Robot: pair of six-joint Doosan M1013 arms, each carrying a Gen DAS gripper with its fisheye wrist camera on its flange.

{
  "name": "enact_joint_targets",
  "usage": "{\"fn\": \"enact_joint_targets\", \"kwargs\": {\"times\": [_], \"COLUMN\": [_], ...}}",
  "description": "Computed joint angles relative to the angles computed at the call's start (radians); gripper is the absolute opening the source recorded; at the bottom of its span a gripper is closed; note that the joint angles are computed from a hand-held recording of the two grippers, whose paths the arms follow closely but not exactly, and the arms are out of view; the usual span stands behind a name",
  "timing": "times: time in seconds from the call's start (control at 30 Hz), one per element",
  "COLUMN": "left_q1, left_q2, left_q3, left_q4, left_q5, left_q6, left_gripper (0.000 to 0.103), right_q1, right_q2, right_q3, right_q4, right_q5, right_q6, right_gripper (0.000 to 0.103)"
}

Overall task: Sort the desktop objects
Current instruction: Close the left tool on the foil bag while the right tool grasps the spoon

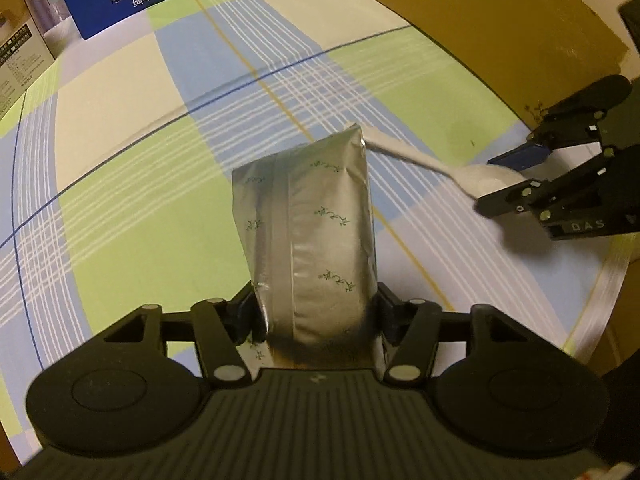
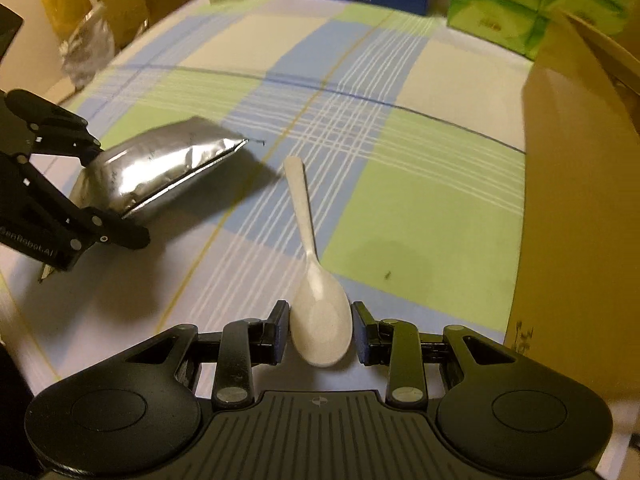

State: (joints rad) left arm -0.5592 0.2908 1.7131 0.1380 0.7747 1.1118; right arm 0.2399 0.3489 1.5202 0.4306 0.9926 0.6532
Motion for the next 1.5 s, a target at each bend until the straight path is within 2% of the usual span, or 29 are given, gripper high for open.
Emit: {"fn": "enact_joint_targets", "kwargs": {"times": [0.17, 0.3, 0.33, 0.7, 0.77, 0.83, 0.9, 1.37, 1.5], "left_q1": [-0.006, -0.009, -0.009, 0.009, 0.014, 0.019, 0.022, 0.047, 0.052], "left_q2": [-0.01, -0.017, -0.018, 0.002, 0.005, 0.008, 0.008, 0.014, 0.014], "left_q3": [0.019, 0.034, 0.036, 0.022, 0.02, 0.019, 0.018, -0.002, -0.009], "left_q4": [0.025, 0.049, 0.059, 0.051, 0.036, 0.02, 0.006, -0.096, -0.122], "left_q5": [-0.032, -0.053, -0.057, -0.052, -0.05, -0.046, -0.044, -0.015, -0.011], "left_q6": [-0.049, -0.079, -0.089, -0.066, -0.056, -0.046, -0.037, 0.068, 0.115], "left_gripper": [0.064, 0.069, 0.071, 0.075, 0.075, 0.075, 0.075, 0.076, 0.083], "right_q1": [-0.047, -0.061, -0.063, -0.071, -0.071, -0.071, -0.071, -0.078, -0.079], "right_q2": [-0.017, -0.027, -0.029, -0.031, -0.033, -0.034, -0.035, -0.032, -0.025], "right_q3": [0.061, 0.097, 0.104, 0.128, 0.132, 0.132, 0.133, 0.126, 0.116], "right_q4": [0.168, 0.246, 0.263, 0.33, 0.331, 0.332, 0.33, 0.34, 0.342], "right_q5": [-0.06, -0.101, -0.108, -0.143, -0.151, -0.157, -0.158, -0.133, -0.109], "right_q6": [-0.148, -0.262, -0.288, -0.375, -0.378, -0.376, -0.372, -0.341, -0.343], "right_gripper": [0.032, 0.051, 0.052, 0.051, 0.047, 0.036, 0.032, 0.031, 0.031]}}
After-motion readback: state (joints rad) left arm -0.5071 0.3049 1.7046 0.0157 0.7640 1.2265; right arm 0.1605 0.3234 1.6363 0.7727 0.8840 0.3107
